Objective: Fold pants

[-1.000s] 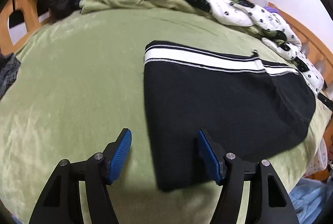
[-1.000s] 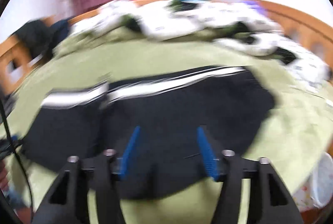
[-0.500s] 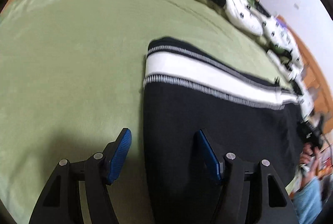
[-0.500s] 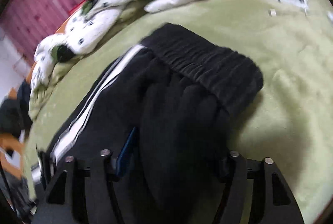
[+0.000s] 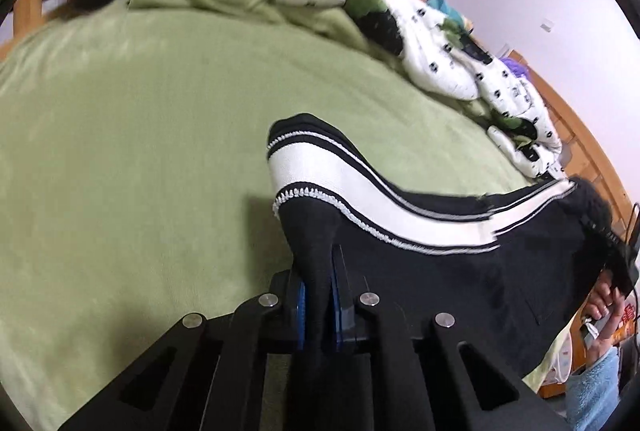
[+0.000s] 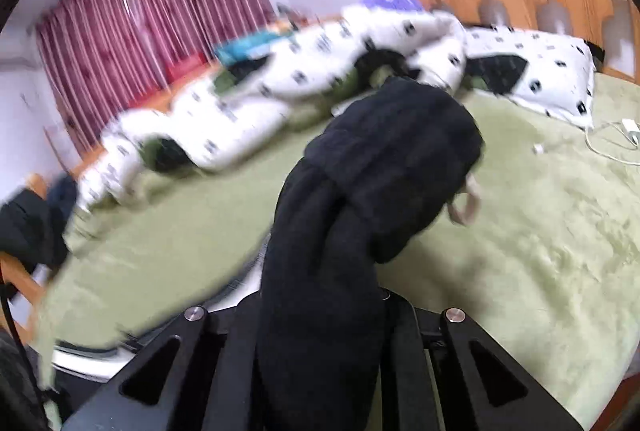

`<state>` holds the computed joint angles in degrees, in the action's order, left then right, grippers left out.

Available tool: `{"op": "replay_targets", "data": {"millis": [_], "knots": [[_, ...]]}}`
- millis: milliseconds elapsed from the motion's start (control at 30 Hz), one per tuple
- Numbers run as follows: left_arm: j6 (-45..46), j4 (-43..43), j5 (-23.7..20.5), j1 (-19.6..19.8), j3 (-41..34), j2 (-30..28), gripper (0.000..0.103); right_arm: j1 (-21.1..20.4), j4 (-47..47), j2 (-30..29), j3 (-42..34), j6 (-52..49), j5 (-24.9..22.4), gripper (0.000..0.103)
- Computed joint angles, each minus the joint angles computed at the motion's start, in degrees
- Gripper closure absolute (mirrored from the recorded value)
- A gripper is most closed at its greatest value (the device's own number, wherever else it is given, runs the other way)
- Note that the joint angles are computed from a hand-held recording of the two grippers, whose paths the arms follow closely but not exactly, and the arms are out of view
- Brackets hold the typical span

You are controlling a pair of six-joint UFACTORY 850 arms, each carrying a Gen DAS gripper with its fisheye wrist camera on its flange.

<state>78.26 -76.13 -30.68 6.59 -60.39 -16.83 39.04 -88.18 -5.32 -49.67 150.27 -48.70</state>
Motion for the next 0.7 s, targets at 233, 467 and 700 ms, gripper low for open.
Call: {"op": "replay_targets", "data": {"millis": [233,467,700], "knots": [[0.92,0.08,-0.55,5.18,-1.62,3.49,0.093,5.04,4.25,-4.46,-14.67,-15.63,-2.02,0.091],[-0.42,6.85,7.51,12.94,-5.56,2.4,0.093,7.53,-1.96,-11.46,-20.78,-14.91,4.24,0.09],[-12.56,19.39,12.98,14.14,-9.25,-7.37,0.086,3.46,15.49,-23.79,-24.07,-31.17,10.84,0.089]]}}
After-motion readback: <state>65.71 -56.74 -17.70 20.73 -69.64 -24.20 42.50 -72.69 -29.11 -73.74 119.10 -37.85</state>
